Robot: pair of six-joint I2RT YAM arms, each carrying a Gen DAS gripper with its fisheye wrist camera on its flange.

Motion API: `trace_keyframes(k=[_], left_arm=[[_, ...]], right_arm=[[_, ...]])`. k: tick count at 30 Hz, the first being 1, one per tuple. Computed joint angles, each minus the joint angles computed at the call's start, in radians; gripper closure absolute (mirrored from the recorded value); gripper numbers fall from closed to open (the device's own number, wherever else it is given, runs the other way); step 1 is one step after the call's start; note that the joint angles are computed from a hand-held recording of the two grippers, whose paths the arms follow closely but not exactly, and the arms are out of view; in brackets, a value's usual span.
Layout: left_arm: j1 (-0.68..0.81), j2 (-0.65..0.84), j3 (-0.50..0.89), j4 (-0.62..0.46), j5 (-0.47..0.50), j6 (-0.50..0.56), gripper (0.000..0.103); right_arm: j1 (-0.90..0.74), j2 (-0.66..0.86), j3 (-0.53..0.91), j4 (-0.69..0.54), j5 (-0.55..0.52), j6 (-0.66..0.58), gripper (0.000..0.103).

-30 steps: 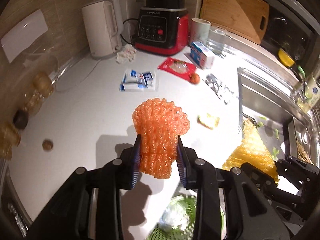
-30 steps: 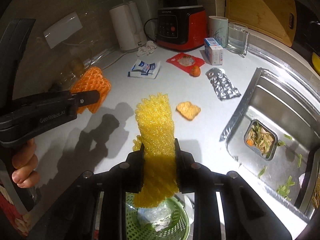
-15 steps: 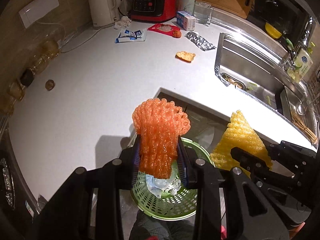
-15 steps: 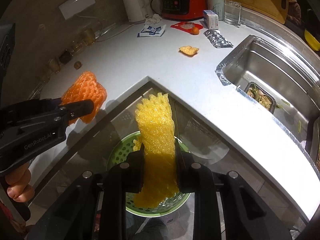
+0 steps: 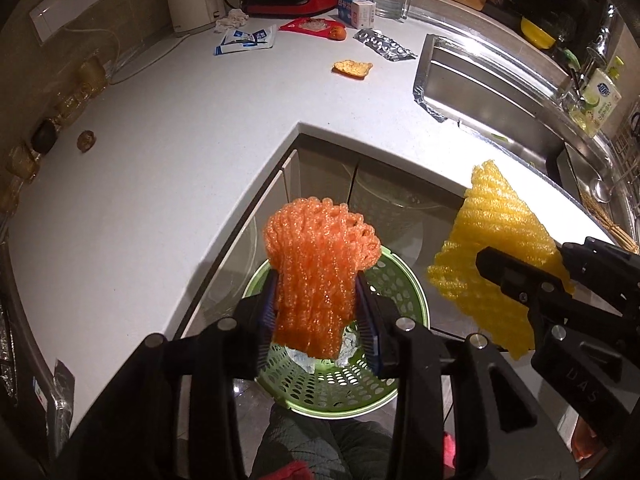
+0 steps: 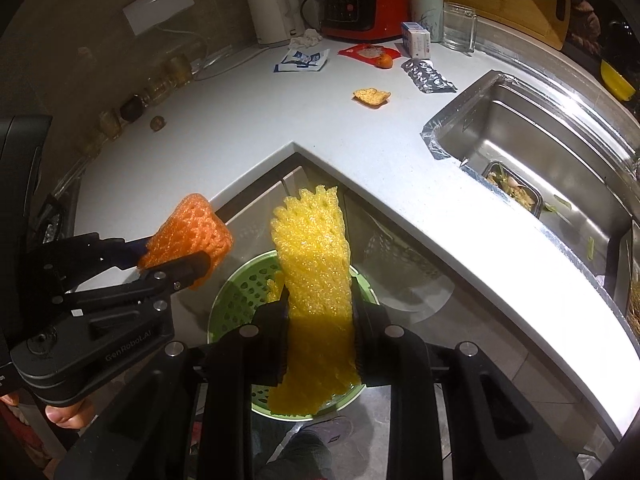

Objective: Collect trash
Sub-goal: 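Carry both nets over the green basket and release them inside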

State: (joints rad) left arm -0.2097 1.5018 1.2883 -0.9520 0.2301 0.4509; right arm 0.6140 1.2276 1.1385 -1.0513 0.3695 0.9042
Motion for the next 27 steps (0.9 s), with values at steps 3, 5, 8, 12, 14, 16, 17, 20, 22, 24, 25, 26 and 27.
trace_keyframes(k=[3, 5, 8, 12, 14, 16, 17, 20, 22, 24, 25, 26, 27], left_arm=[[0.005, -0.011, -0.006, -0.011, 0.008, 0.008, 0.053], [0.006, -0.023, -0.009, -0.008, 0.008, 0.012, 0.045], [0.015, -0.032, -0.006, -0.009, 0.012, 0.022, 0.038], [0.028, -0.025, 0.01, -0.023, 0.022, 0.032, 0.035], [0.035, -0.027, 0.013, -0.026, 0.028, 0.038, 0.033], [0.047, -0.027, 0.025, -0.036, 0.037, 0.05, 0.033], [0.056, -0.027, 0.033, -0.043, 0.047, 0.056, 0.033], [0.09, -0.021, 0.076, -0.069, 0.078, 0.076, 0.028], [0.12, -0.022, 0.101, -0.074, 0.098, 0.09, 0.025], [0.144, -0.022, 0.122, -0.074, 0.102, 0.1, 0.025], [0.153, -0.021, 0.129, -0.071, 0.1, 0.1, 0.024], [0.163, -0.019, 0.136, -0.069, 0.1, 0.1, 0.024], [0.174, -0.013, 0.146, -0.071, 0.102, 0.1, 0.024]], right_arm=[[0.0, -0.001, -0.002, -0.001, 0.0, 0.004, 0.076], [-0.002, -0.003, -0.003, -0.002, 0.0, 0.006, 0.076], [-0.004, 0.001, 0.001, -0.003, 0.002, 0.008, 0.076], [-0.003, 0.0, 0.001, -0.011, 0.009, 0.018, 0.076], [0.0, 0.003, 0.007, -0.017, 0.014, 0.025, 0.076], [0.001, 0.006, 0.01, -0.021, 0.018, 0.03, 0.076], [0.005, 0.01, 0.013, -0.025, 0.022, 0.034, 0.076], [0.022, 0.034, 0.029, -0.034, 0.035, 0.043, 0.076], [0.033, 0.05, 0.036, -0.035, 0.041, 0.043, 0.076], [0.041, 0.068, 0.043, -0.034, 0.044, 0.039, 0.076], [0.046, 0.079, 0.045, -0.033, 0.045, 0.039, 0.076], [0.051, 0.089, 0.046, -0.029, 0.043, 0.038, 0.076], [0.053, 0.099, 0.045, -0.022, 0.037, 0.033, 0.076]])
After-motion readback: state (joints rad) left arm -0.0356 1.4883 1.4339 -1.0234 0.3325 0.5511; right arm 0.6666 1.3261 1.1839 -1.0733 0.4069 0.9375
